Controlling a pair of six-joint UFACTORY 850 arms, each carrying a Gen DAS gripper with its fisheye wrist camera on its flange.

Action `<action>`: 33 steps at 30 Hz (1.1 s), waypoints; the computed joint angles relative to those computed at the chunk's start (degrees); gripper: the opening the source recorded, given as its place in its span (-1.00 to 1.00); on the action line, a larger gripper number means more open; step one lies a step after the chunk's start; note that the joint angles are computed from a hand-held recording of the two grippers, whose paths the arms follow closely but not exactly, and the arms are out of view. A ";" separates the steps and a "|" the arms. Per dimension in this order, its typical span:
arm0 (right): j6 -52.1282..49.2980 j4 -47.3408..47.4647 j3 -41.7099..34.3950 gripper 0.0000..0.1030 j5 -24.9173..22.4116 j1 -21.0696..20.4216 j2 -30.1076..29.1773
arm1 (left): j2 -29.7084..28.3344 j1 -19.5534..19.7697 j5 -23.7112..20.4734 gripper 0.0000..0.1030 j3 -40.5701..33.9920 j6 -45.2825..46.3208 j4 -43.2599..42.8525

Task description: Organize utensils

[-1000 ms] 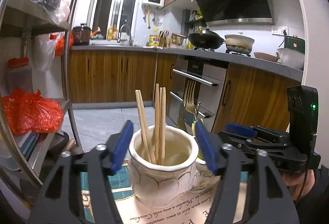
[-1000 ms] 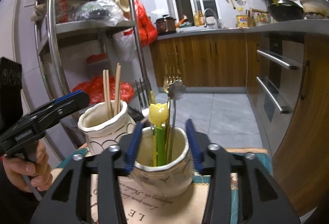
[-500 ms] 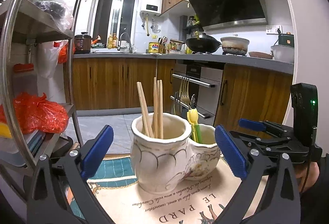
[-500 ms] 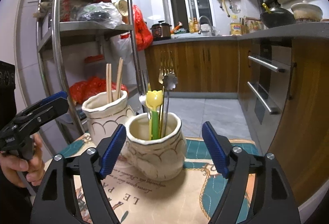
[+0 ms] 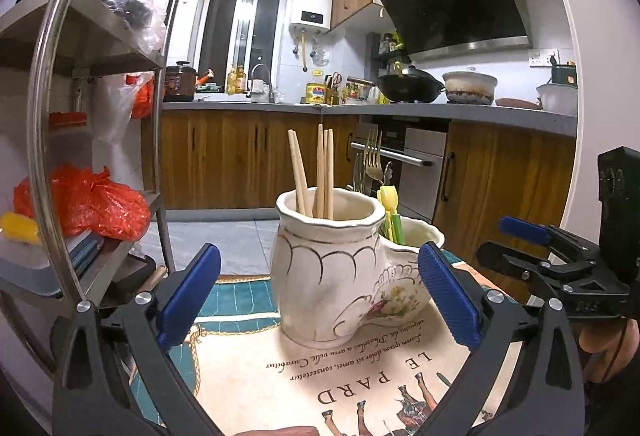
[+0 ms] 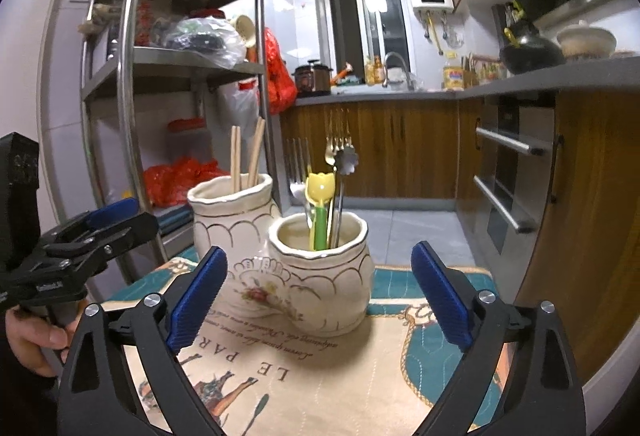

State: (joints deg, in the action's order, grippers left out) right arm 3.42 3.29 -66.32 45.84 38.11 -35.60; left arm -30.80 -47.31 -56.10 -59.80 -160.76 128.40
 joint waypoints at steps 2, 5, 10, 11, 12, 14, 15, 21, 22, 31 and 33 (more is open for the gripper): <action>-0.18 0.24 0.40 0.81 0.65 0.04 0.06 | -0.18 -0.18 -0.08 0.89 -0.29 0.59 -0.83; 0.36 0.56 1.09 0.83 2.04 -0.10 0.27 | -0.16 0.02 0.45 0.89 -0.39 0.39 -0.98; -0.24 2.21 1.27 0.84 2.28 0.04 0.38 | -0.39 -0.07 0.61 0.89 -0.85 1.26 -1.93; -0.37 2.30 1.20 0.84 2.23 0.08 0.33 | -0.37 -0.04 0.67 0.89 -0.88 1.33 -2.05; -0.66 2.49 1.15 0.84 2.17 0.14 0.32 | -0.41 -0.04 0.71 0.89 -0.96 1.48 -2.33; -0.92 2.61 0.98 0.85 1.96 0.21 0.24 | -0.46 -0.02 0.81 0.89 -1.08 1.67 -2.68; -1.10 2.61 0.84 0.85 1.67 0.22 0.20 | -0.50 -0.02 0.89 0.89 -1.15 1.76 -2.79; -2.05 2.92 0.52 0.86 0.98 0.35 0.08 | -0.64 0.04 1.30 0.89 -1.50 2.31 -3.44; -2.08 2.85 0.60 0.86 1.04 0.35 0.11 | -0.65 0.05 1.33 0.89 -1.53 2.32 -3.45; -2.21 2.89 0.70 0.87 0.99 0.56 0.13 | -0.72 0.12 1.41 0.89 -1.61 2.40 -3.57; -2.23 2.94 0.70 0.87 1.01 0.58 0.14 | -0.76 0.14 1.51 0.89 -1.69 2.46 -3.63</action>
